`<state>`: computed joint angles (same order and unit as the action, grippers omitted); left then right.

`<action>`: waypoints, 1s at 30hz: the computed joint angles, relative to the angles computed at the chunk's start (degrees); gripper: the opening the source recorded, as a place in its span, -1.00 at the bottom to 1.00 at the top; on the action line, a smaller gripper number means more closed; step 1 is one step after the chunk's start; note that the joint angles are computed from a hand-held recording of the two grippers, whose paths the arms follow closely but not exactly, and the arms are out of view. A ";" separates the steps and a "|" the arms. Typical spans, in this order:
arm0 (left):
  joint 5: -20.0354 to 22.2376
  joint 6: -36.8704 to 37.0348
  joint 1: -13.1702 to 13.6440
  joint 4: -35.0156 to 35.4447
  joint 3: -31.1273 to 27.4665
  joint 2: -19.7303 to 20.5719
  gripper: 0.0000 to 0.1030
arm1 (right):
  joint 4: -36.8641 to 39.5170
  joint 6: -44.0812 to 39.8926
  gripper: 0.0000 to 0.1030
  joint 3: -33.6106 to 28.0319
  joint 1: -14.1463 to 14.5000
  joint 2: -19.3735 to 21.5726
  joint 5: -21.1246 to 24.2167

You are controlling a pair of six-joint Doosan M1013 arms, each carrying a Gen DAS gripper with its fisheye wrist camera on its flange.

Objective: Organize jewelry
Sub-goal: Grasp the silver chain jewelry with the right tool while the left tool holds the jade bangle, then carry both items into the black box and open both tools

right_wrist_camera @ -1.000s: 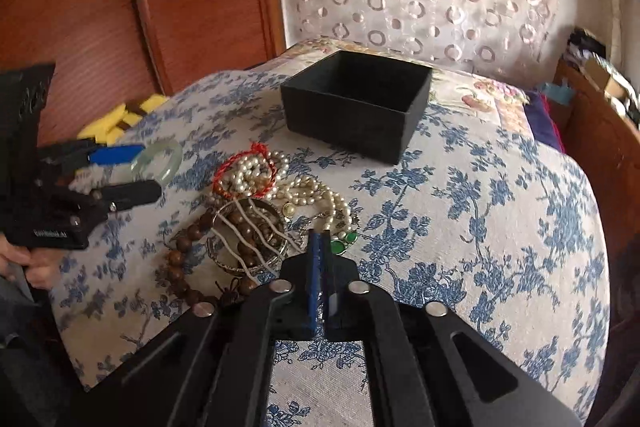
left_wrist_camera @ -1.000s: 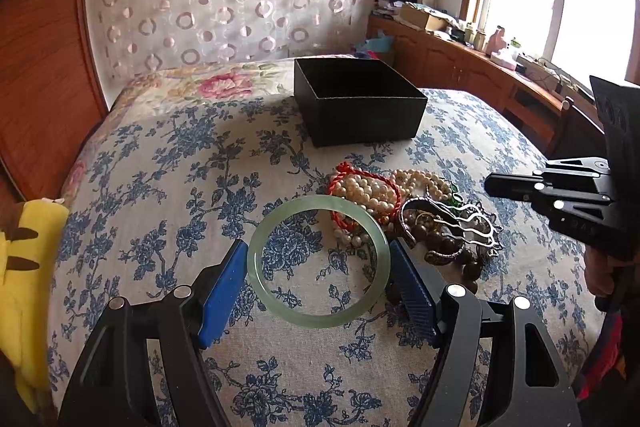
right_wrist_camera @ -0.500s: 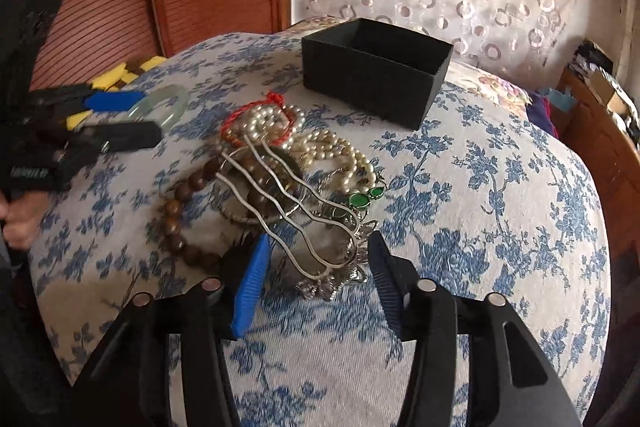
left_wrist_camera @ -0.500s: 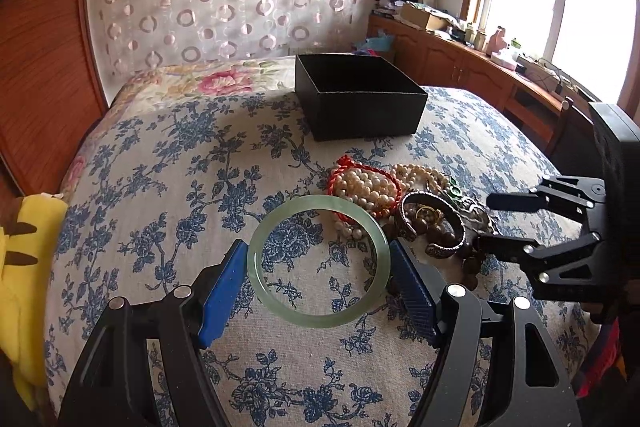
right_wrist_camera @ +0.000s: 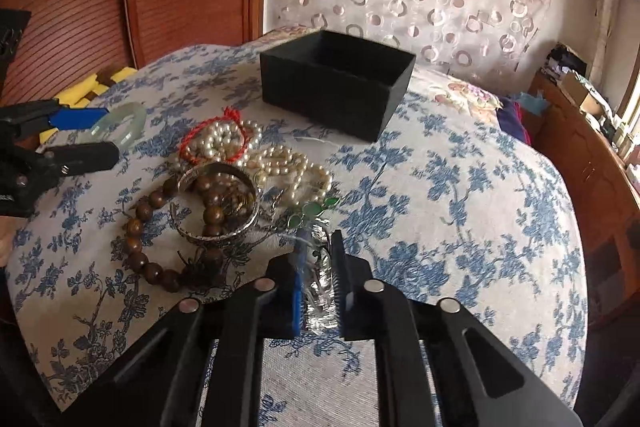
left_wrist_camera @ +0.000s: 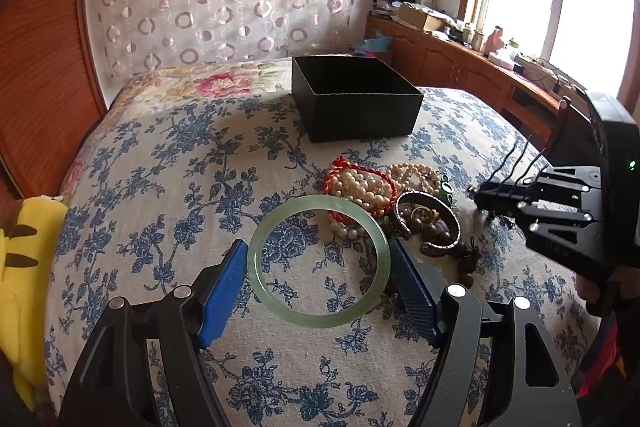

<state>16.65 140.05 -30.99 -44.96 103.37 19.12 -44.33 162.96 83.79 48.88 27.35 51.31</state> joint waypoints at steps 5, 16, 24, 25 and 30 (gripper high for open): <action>-0.51 -0.39 -0.36 0.61 -0.46 0.18 0.34 | -0.85 -0.12 -0.79 0.41 -0.45 -0.98 -1.58; -1.98 -3.98 -0.75 4.25 -4.17 1.82 0.34 | -1.83 -3.43 -0.79 -2.05 -4.29 -2.00 -6.56; -2.20 -12.79 -0.81 13.08 -9.24 4.42 0.34 | 4.44 -11.35 -0.79 -8.75 -9.16 1.89 -8.13; -2.03 -14.48 -0.84 14.77 -10.00 4.88 0.34 | 5.97 -12.64 -0.78 -9.66 -9.73 2.65 -7.87; -1.06 -21.05 -1.15 21.32 -13.00 6.63 0.34 | 8.97 -14.49 -0.51 -11.36 -11.43 4.40 -7.45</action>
